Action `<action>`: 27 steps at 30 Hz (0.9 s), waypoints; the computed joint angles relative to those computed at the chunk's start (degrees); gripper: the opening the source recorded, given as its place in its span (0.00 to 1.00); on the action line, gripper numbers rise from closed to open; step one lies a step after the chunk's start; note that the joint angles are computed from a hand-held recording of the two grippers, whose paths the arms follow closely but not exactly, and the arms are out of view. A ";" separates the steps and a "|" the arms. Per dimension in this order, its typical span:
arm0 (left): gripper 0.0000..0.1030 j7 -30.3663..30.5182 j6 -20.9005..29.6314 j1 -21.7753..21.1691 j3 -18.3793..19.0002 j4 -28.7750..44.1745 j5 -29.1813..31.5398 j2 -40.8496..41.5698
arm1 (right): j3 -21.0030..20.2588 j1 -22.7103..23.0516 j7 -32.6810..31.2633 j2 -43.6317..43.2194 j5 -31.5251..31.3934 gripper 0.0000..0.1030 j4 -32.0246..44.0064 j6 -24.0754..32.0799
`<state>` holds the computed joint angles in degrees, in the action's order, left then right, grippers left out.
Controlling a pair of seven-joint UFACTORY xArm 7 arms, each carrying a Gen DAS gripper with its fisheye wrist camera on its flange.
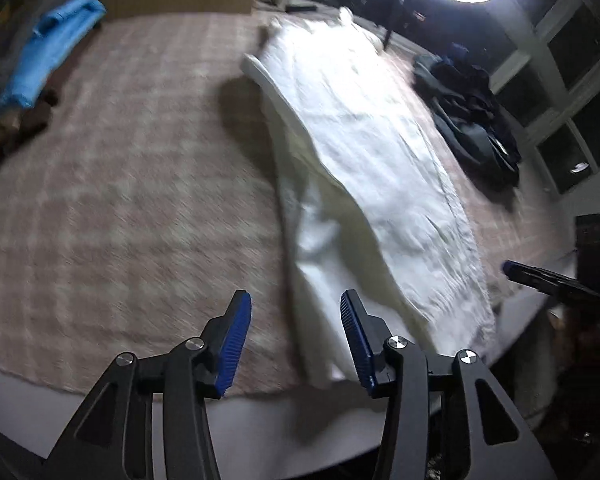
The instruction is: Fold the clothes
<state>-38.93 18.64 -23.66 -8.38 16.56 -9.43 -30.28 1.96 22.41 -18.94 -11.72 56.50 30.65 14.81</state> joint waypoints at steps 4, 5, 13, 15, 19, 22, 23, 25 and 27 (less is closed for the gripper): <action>0.43 3.70 1.15 -2.91 1.58 3.36 -1.83 6.52 | 0.11 0.09 -0.82 2.46 2.44 0.28 0.54 0.48; 0.43 5.19 0.81 -3.82 2.47 3.98 -3.32 7.97 | 0.20 0.38 -2.32 2.73 4.69 0.28 0.56 0.65; 0.49 13.68 -1.35 -8.43 4.07 5.54 -12.06 11.14 | 2.84 -0.97 2.61 1.20 -1.19 0.32 -0.75 1.41; 0.49 17.17 -1.25 -9.18 4.83 6.04 -14.18 11.62 | 2.81 -1.42 5.18 0.23 -5.14 0.32 -1.28 2.91; 0.35 21.28 -1.18 -9.51 4.65 6.29 -16.88 11.91 | 2.71 -0.51 7.49 0.53 -8.67 0.32 -1.21 2.28; 0.16 27.27 0.40 -11.21 6.60 6.60 -21.95 11.89 | 2.98 0.00 7.97 1.04 -11.55 0.25 -1.03 1.52; 0.14 29.49 0.97 -11.55 7.18 6.87 -23.80 12.00 | 2.52 0.41 7.35 1.08 -11.25 0.12 -0.92 1.82; 0.10 35.33 1.66 -12.86 9.01 6.85 -29.40 11.35 | 0.75 1.50 3.89 1.18 -6.93 0.06 -0.43 3.35; 0.10 40.83 2.76 -13.67 10.60 6.95 -34.51 10.69 | -0.54 1.68 0.16 0.64 -1.56 0.05 -0.18 4.95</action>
<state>1.90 21.40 -37.33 2.22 23.51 -43.94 -19.59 1.42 24.09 -18.78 -11.08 54.94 30.47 19.76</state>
